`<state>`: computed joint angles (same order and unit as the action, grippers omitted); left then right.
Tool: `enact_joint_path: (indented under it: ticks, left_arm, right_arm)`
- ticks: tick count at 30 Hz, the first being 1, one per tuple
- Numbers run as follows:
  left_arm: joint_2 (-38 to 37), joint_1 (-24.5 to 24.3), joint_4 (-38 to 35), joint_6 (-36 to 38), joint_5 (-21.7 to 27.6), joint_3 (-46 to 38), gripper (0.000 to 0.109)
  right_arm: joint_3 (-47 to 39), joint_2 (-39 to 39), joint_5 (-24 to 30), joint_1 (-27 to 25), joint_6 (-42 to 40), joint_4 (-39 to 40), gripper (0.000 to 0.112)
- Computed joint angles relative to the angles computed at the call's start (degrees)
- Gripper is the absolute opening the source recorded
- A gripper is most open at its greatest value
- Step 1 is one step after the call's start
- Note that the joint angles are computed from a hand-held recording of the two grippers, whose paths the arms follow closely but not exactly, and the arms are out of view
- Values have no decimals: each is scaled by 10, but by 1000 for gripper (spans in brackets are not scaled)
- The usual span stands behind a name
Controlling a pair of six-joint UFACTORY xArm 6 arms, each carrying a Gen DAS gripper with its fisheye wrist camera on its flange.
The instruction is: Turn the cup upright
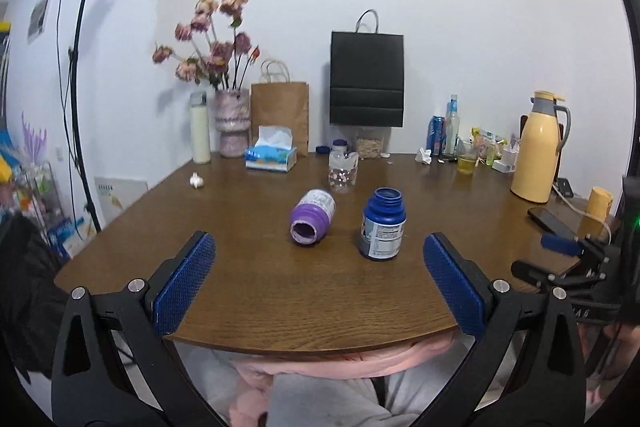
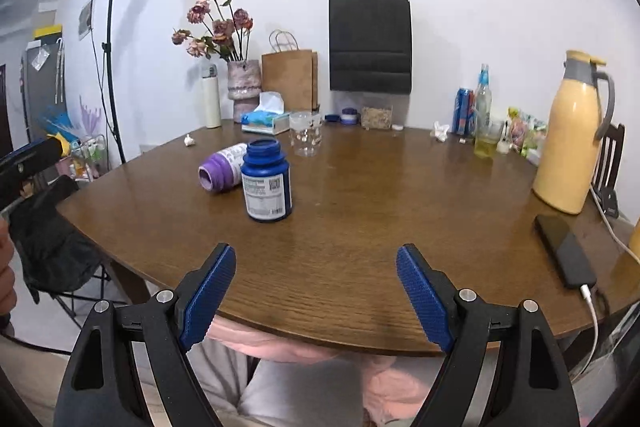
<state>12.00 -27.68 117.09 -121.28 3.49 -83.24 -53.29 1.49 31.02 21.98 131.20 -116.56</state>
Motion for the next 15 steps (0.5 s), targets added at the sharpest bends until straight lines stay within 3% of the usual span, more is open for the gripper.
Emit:
enact_joint_path:
  ticks: [4, 11, 15]
  left_arm:
    - [15, 15, -76, 54, -26, -10, 103]
    - [16, 11, -49, 45, -20, -11, 103]
    - [24, 10, -89, 86, -12, -6, 103]
  right_arm:
    - [3, 0, -1, -5, 16, -3, 87]
    - [1, -1, 13, 4, 5, 9, 87]
    - [-21, 16, -5, 4, -22, 27, 87]
